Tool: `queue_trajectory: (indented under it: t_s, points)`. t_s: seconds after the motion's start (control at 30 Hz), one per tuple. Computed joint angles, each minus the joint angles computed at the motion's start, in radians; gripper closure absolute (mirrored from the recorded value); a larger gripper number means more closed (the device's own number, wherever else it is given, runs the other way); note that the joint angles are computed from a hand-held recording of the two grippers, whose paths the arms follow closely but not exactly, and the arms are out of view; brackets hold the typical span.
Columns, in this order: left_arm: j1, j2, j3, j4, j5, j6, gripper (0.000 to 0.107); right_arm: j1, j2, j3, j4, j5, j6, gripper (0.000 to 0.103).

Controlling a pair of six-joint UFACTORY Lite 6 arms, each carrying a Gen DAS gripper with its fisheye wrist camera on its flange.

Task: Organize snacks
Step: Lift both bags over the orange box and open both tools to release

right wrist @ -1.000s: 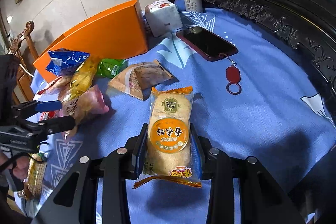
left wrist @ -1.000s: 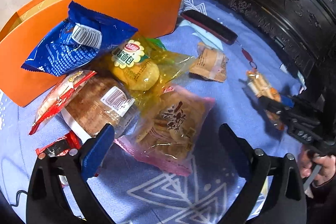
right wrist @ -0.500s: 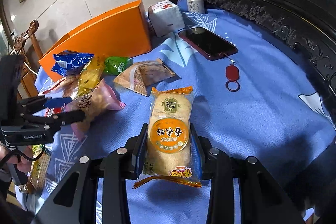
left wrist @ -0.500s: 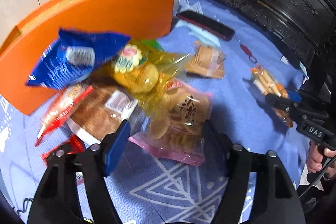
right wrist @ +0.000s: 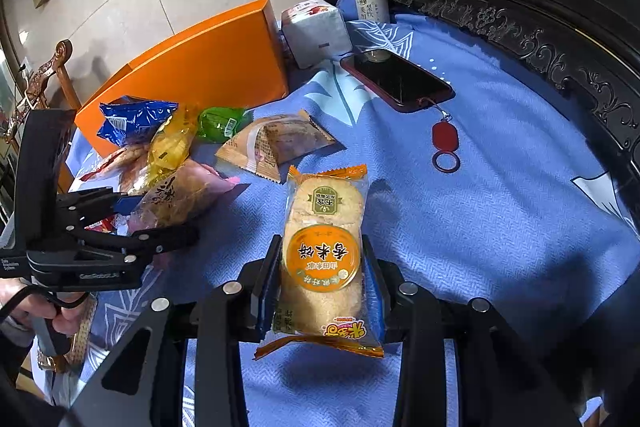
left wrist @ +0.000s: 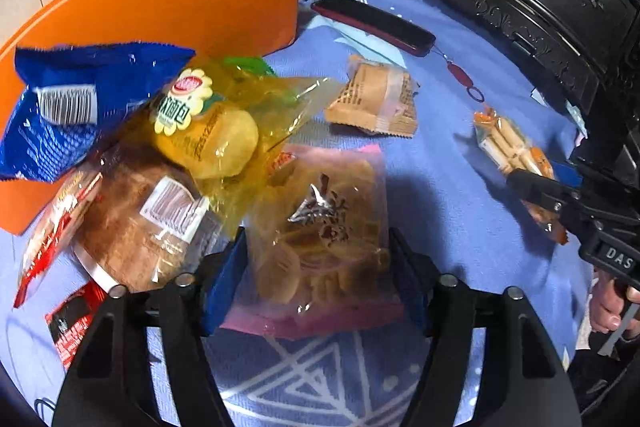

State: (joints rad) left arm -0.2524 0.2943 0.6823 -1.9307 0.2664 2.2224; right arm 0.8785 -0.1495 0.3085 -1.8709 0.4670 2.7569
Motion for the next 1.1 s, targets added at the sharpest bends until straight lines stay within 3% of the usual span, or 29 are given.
queue_trajectory:
  t_s: [0.33, 0.6, 0.8, 0.93, 1.1]
  points:
    - [0.042, -0.13, -0.144, -0.024, 0.072, 0.046, 0.053, 0.02, 0.002, 0.024, 0.035, 0.005, -0.048, 0.066]
    - [0.131, -0.372, -0.277, 0.196, 0.128, -0.156, 0.053, 0.076, -0.008, 0.063, 0.141, 0.032, -0.154, 0.066]
    - [0.276, -0.628, -0.351, 0.516, 0.229, -0.436, 0.053, 0.111, -0.014, 0.119, 0.198, 0.04, -0.249, 0.066]
    - [0.391, -0.729, -0.327, 0.648, 0.316, -0.553, 0.053, 0.107, -0.007, 0.184, 0.206, 0.031, -0.316, 0.066]
    - [0.523, -0.698, -0.18, 0.683, 0.408, -0.604, 0.053, 0.06, 0.013, 0.314, 0.169, 0.011, -0.406, 0.066]
